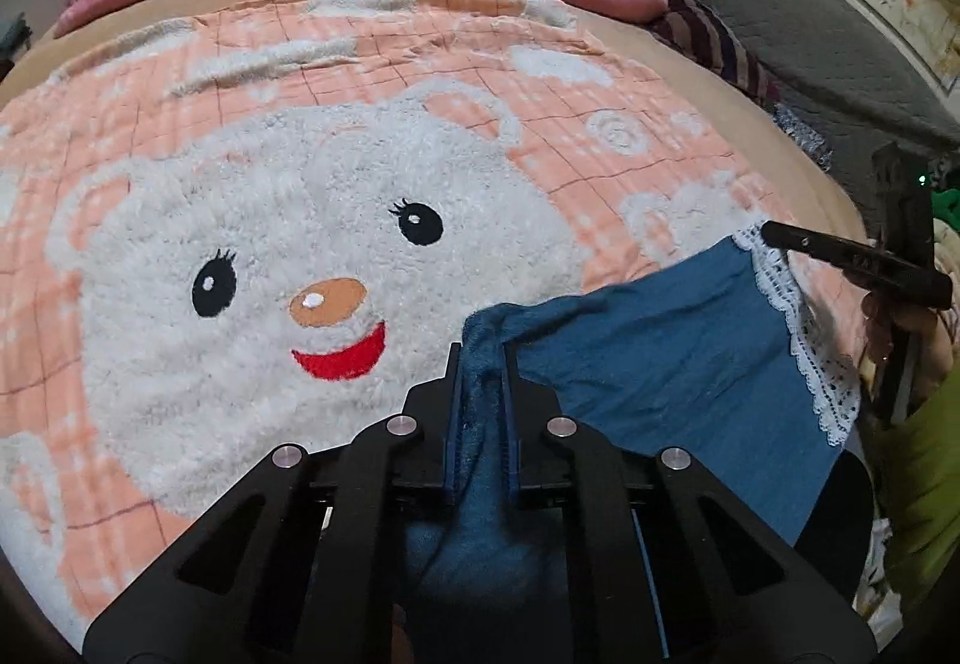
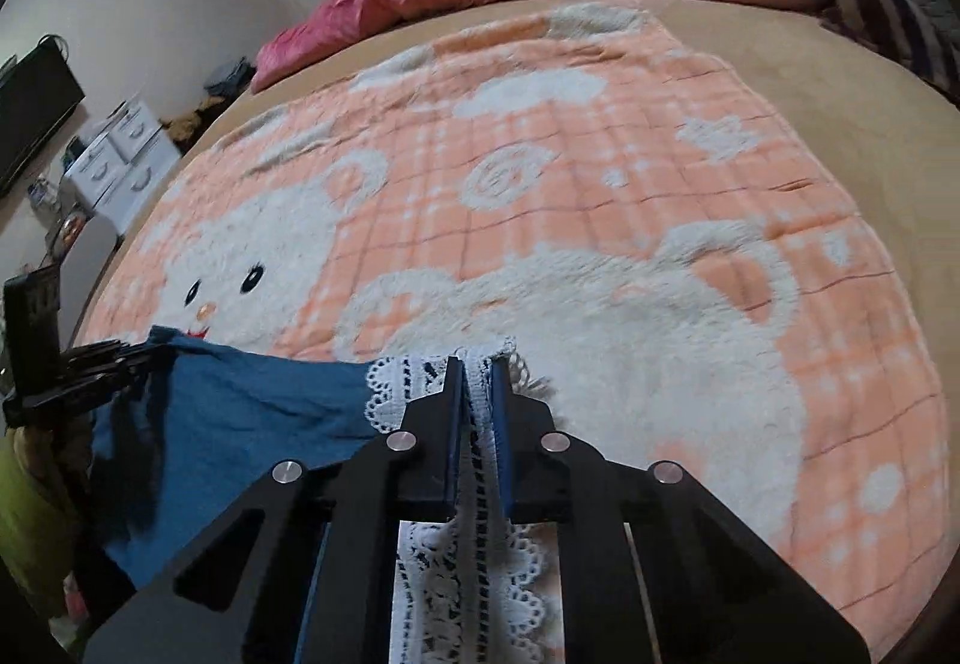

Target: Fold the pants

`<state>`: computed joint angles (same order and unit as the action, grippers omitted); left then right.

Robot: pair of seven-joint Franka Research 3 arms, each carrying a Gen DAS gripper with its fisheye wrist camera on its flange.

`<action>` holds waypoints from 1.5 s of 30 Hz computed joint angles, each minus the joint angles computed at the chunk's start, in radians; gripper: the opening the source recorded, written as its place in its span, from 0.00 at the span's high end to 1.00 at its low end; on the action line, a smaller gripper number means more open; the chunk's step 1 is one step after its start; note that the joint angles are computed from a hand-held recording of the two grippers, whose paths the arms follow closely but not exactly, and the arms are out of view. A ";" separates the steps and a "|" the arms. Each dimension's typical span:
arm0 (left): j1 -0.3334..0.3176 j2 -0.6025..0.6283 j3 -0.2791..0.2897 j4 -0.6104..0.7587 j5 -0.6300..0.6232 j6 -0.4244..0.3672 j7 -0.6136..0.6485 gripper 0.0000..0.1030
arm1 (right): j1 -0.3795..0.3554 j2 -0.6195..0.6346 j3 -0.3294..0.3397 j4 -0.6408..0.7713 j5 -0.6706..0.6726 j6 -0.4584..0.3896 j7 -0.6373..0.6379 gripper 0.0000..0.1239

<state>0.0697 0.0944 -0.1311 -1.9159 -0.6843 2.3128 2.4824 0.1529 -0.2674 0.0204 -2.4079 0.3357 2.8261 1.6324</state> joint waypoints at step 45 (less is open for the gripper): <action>-0.126 -0.193 0.052 -0.288 0.076 0.155 -0.030 0.51 | -0.068 -0.118 0.092 -0.122 -0.228 0.023 0.244 0.60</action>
<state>-0.0562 -0.0986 -0.0790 -2.2040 -0.6083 2.4676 2.4519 0.0846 -0.3849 0.1121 -2.5294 0.1074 2.8490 1.8762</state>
